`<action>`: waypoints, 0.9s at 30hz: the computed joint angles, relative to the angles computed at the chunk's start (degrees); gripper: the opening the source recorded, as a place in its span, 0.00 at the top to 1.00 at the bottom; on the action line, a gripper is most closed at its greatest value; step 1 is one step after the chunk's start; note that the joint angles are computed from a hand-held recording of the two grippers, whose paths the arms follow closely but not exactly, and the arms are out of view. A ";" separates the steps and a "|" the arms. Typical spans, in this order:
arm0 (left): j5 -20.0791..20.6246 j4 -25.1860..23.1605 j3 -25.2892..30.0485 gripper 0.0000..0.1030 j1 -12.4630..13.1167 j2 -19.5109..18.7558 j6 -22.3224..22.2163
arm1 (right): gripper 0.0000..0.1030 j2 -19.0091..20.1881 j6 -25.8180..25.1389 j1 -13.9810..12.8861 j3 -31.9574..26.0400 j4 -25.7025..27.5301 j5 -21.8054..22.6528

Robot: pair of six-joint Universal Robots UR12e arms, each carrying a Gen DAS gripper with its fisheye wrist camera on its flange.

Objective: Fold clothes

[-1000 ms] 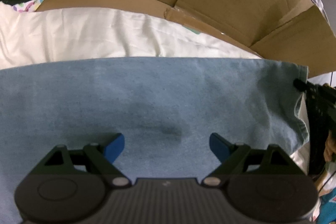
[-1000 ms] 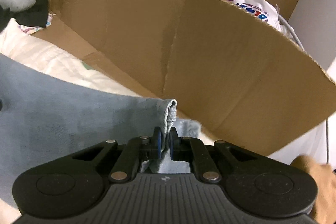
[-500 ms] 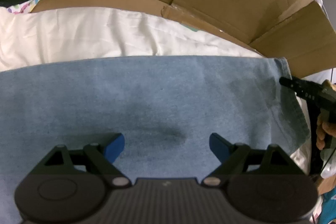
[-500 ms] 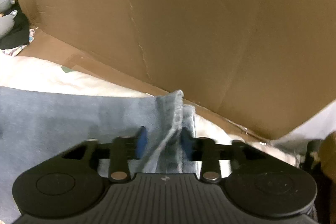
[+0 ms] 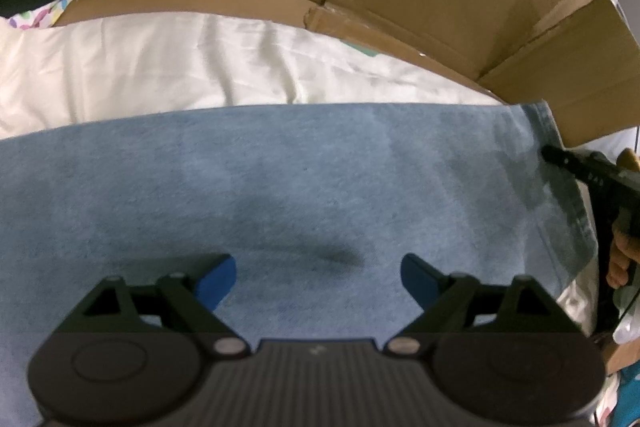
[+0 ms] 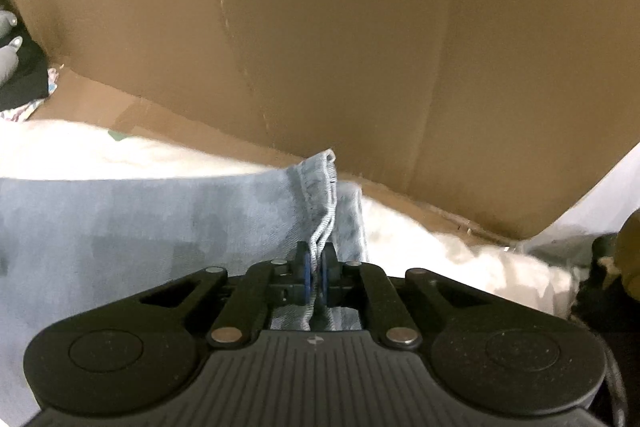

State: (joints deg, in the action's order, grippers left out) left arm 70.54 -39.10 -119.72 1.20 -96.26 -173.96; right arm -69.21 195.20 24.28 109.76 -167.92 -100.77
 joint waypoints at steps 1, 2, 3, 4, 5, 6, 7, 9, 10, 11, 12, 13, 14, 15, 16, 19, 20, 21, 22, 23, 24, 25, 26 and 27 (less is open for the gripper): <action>-0.17 -0.06 0.02 0.11 -0.01 0.05 0.02 | 0.97 -0.04 0.07 -0.02 0.02 -0.36 -0.09; -0.30 -0.13 0.04 0.11 -0.06 0.09 0.05 | 0.97 -0.08 0.13 -0.06 0.02 -0.66 -0.14; -0.43 -0.20 0.06 0.11 -0.11 0.13 0.09 | 0.97 -0.13 0.19 -0.18 -0.04 -0.71 -0.04; -0.55 -0.25 0.09 0.11 -0.17 0.15 0.28 | 0.97 -0.26 0.50 -0.27 0.04 -0.70 0.01; -0.64 -0.29 0.10 0.11 -0.24 0.17 0.44 | 0.97 -0.39 0.81 -0.37 0.12 -0.69 0.05; -0.82 -0.36 0.10 0.11 -0.26 0.20 0.47 | 0.98 -0.52 1.12 -0.47 0.19 -0.68 0.10; -1.00 -0.43 0.10 0.11 -0.27 0.22 0.51 | 0.98 -0.63 1.42 -0.54 0.26 -0.63 0.08; -1.39 -0.58 0.09 0.11 -0.25 0.33 0.68 | 0.98 -0.81 2.14 -0.57 0.50 -0.47 -0.24; -1.57 -0.67 0.08 0.11 -0.23 0.39 0.78 | 0.98 -0.85 3.03 -0.60 0.58 -0.54 -0.28; -1.75 -0.77 0.08 0.11 -0.21 0.46 0.87 | 0.98 -0.91 4.01 -0.64 0.70 -0.66 -0.30; -1.93 -0.83 0.08 0.11 -0.18 0.51 0.91 | 0.98 -0.98 5.16 -0.71 0.87 -0.82 -0.29; -2.06 -0.83 0.06 0.11 -0.18 0.55 0.94 | 0.98 -1.01 5.55 -0.77 0.87 -0.54 -0.41; -2.14 -0.88 0.05 0.11 -0.22 0.57 1.07 | 0.98 -1.04 5.94 -0.84 0.87 -0.25 -0.53; -2.23 -0.92 0.04 0.11 -0.27 0.59 1.21 | 0.98 -1.07 6.34 -0.96 0.86 0.14 -0.41; -2.21 -1.04 0.05 0.11 -0.38 0.57 1.52 | 0.98 -1.07 6.73 -1.25 0.81 0.91 0.61; -2.02 -1.53 0.05 0.11 -0.71 0.63 2.34 | 0.94 -1.21 8.12 -1.62 1.00 0.92 1.19; -2.15 -1.85 0.01 0.11 -0.71 0.81 2.70 | 0.92 -1.33 8.72 -1.48 1.22 -0.18 0.14; -2.28 -2.16 -0.04 0.11 -0.70 1.00 3.06 | 0.88 -1.45 9.30 -1.33 1.44 -1.27 -0.92; -2.39 -2.33 -0.14 0.11 -0.68 1.31 3.57 | 0.86 -1.61 9.89 -1.18 1.64 -2.30 -1.95; -2.44 -2.31 -0.29 0.11 -0.66 1.65 4.06 | 0.83 -2.03 10.46 -1.03 1.93 -3.23 -2.67; -2.48 -2.29 -0.44 0.11 -0.64 1.98 4.55 | 0.74 -2.53 10.48 -0.87 2.43 -4.66 -2.72; -2.64 -2.36 -0.61 0.11 -0.60 2.35 5.40 | 0.59 -3.00 10.38 -0.68 2.91 -6.05 -2.82; -2.87 -2.50 -0.73 0.11 -0.56 2.65 6.35 | 0.53 -3.44 9.86 -0.29 3.38 -7.24 -3.19; -2.93 -2.52 -1.05 0.11 -0.51 3.12 7.38 | 0.49 -3.84 9.43 0.23 3.89 -8.36 -3.76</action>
